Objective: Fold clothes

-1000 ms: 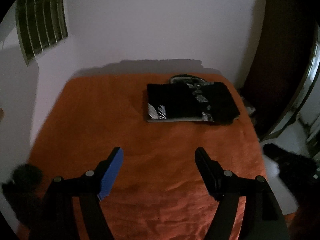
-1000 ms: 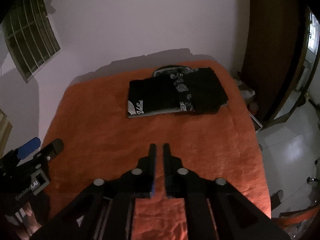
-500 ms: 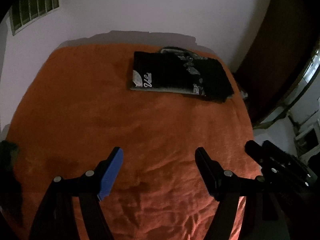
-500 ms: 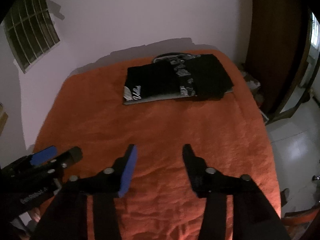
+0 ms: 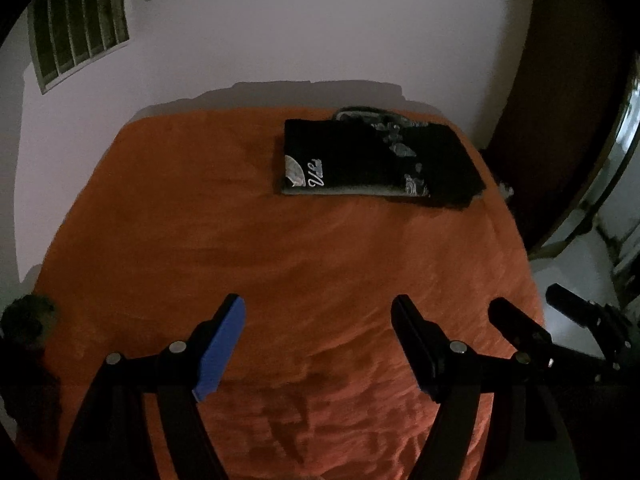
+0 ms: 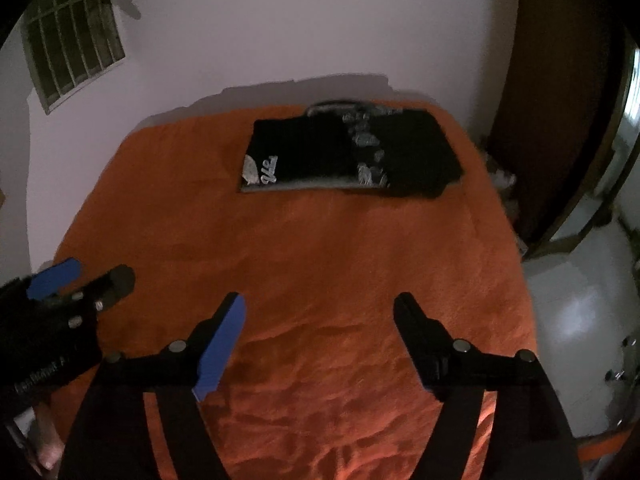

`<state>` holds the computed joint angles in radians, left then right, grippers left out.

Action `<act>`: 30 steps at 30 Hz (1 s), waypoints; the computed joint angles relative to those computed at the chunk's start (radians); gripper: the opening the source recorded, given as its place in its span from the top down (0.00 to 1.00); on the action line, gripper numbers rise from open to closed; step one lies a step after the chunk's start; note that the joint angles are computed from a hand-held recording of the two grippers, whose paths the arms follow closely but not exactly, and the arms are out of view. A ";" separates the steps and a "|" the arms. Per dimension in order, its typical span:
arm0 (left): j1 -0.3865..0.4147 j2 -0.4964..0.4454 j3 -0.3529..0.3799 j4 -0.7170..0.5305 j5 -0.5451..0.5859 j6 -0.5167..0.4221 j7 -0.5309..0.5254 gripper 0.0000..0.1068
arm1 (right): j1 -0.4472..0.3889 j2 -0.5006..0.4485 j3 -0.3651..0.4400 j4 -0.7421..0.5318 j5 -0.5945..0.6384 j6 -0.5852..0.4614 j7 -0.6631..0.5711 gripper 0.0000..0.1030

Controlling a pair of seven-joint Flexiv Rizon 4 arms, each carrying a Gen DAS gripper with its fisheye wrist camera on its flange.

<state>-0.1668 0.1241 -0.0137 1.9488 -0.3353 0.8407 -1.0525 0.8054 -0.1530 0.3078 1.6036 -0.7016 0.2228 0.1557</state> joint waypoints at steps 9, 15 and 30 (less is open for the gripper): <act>0.006 0.001 0.008 0.022 -0.003 0.013 -0.011 0.28 | -0.006 -0.022 -0.004 -0.007 0.040 0.039 -0.011 0.22; 0.019 -0.001 0.012 0.017 -0.004 -0.004 -0.032 0.28 | 0.005 -0.031 -0.008 -0.017 0.056 0.014 -0.040 0.22; 0.017 -0.005 0.004 0.015 0.023 -0.036 -0.027 0.28 | -0.099 0.055 0.009 0.167 0.148 0.374 -0.031 0.00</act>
<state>-0.1496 0.1187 -0.0099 1.9639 -0.3122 0.8046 -1.0794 0.7061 -0.0980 0.3166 1.7709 -0.5533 0.5967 0.1246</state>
